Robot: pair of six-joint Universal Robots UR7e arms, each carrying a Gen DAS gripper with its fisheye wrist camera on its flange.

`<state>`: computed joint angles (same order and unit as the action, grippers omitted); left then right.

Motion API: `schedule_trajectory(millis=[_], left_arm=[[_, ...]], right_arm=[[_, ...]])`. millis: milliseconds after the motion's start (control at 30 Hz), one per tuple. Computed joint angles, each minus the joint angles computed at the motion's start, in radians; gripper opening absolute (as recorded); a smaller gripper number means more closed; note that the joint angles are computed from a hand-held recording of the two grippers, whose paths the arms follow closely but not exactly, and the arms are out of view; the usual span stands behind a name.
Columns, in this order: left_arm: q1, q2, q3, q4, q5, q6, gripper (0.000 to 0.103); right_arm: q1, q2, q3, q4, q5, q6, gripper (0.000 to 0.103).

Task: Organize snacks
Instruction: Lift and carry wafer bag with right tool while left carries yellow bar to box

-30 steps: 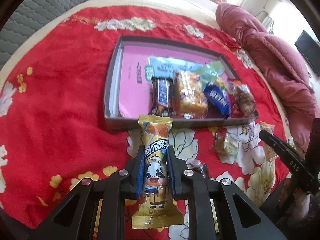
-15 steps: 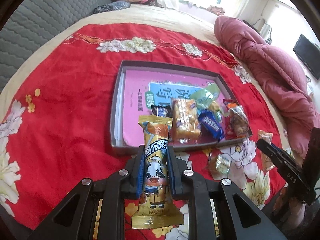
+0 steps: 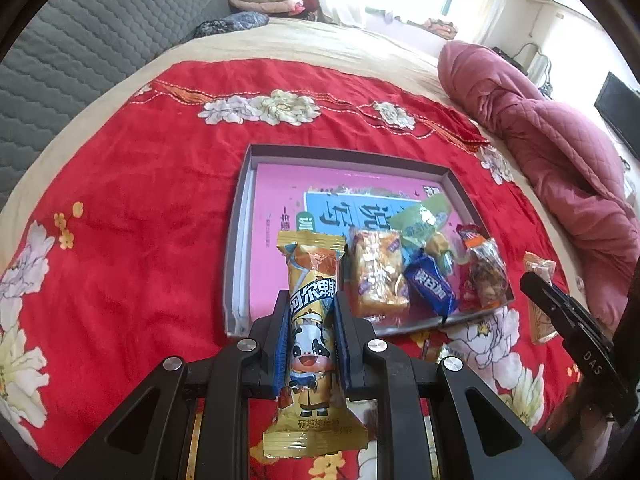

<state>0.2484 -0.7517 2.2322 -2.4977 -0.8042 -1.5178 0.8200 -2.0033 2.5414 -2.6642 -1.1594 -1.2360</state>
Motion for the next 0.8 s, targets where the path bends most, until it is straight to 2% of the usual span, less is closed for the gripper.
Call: schedule_trajectory(millis=[333, 800], left_arm=[[0.029, 0.014, -0.038, 0.051, 0.025, 0.009, 0.021], [0.083, 0.042, -0.061, 0.046, 0.039, 0.025, 0.021]], right_arm=[[0.071, 0.066, 0.011, -0.085, -0.005, 0.025, 0.024], [0.110, 0.163, -0.014, -0.183, -0.029, 0.094, 0.024]])
